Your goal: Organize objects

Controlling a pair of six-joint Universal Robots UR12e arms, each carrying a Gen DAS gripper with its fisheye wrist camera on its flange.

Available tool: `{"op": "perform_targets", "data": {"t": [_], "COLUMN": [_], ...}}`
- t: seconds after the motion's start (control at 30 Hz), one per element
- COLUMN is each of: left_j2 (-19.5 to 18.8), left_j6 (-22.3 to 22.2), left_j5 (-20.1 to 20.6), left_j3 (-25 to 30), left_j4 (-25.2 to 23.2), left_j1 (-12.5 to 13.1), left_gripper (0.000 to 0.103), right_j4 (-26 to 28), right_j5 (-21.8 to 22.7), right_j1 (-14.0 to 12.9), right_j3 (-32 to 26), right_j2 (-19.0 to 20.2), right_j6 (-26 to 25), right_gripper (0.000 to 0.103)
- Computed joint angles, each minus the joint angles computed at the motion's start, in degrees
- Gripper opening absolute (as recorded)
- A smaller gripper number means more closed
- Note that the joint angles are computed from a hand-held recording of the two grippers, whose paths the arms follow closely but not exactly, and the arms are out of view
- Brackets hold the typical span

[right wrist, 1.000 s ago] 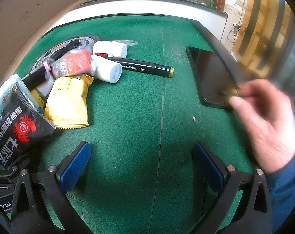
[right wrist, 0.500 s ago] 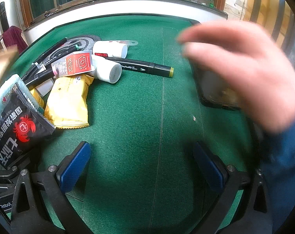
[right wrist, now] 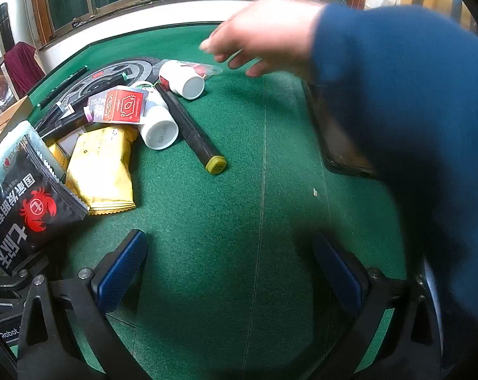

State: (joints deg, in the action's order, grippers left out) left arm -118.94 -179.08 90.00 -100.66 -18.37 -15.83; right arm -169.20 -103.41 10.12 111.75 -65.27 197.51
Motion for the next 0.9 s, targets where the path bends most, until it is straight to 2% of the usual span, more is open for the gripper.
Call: {"op": "perform_targets", "data": {"t": [0.9], "left_j2": [0.14], "left_j6": [0.32], "left_j5": [-0.18], "left_j3": [-0.3], "left_j4": [0.19], "left_j1": [-0.11], "left_gripper": [0.102], "right_j4": [0.01], "right_j5": [0.0], "right_j1": [0.01], "right_j3": [-0.01], "right_j2": [0.01], "right_j6": [-0.02], "right_gripper": [0.103]}}
